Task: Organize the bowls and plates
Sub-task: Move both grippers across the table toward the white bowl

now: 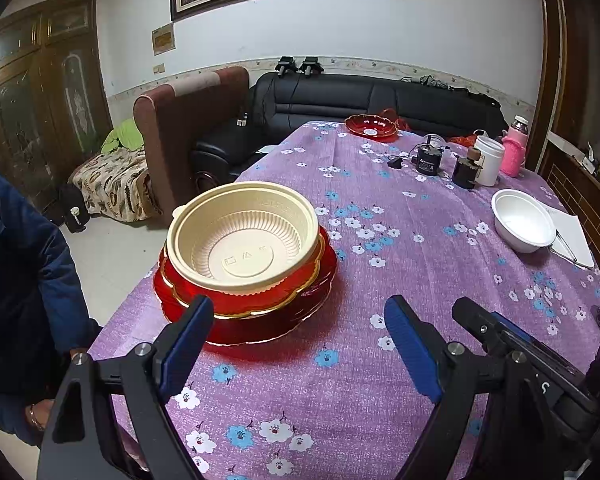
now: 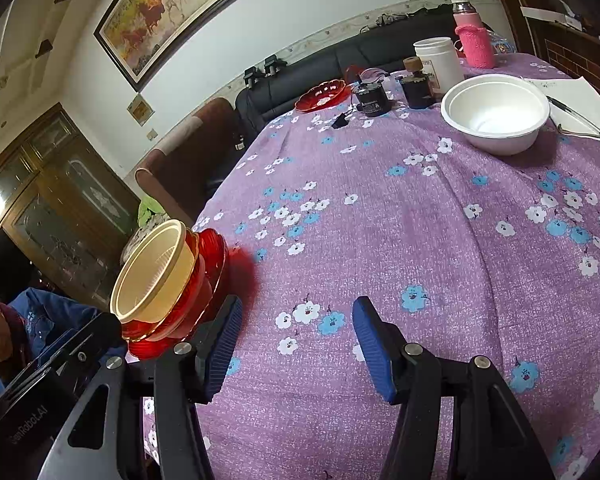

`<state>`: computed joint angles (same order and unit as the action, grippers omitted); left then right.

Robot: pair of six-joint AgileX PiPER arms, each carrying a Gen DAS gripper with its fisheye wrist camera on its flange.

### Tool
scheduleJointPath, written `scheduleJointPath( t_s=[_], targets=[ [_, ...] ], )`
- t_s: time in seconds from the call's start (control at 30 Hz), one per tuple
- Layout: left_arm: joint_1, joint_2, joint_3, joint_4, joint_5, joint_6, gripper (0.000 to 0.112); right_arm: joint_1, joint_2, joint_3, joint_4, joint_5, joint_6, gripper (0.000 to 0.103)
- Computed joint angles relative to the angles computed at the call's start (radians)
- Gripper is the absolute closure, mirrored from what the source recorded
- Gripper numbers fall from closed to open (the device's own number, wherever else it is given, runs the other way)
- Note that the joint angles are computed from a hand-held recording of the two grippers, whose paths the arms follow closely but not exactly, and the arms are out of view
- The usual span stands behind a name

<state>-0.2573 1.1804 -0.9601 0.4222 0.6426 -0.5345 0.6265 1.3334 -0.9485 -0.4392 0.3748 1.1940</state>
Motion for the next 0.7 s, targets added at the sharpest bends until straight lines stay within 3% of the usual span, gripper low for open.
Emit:
scheduleJointPath(
  t_s=[0.43,0.7],
  targets=[
    [-0.064,0.031,-0.009,0.051,0.021,-0.053,0.025,-0.044,0.000,0.026,0.082,-0.038,-0.076,0.041],
    [-0.075,0.020,-0.009,-0.062,-0.010,0.040,0.025,-0.160,-0.071,0.068,0.187,-0.010,-0.191,0.041]
  ],
)
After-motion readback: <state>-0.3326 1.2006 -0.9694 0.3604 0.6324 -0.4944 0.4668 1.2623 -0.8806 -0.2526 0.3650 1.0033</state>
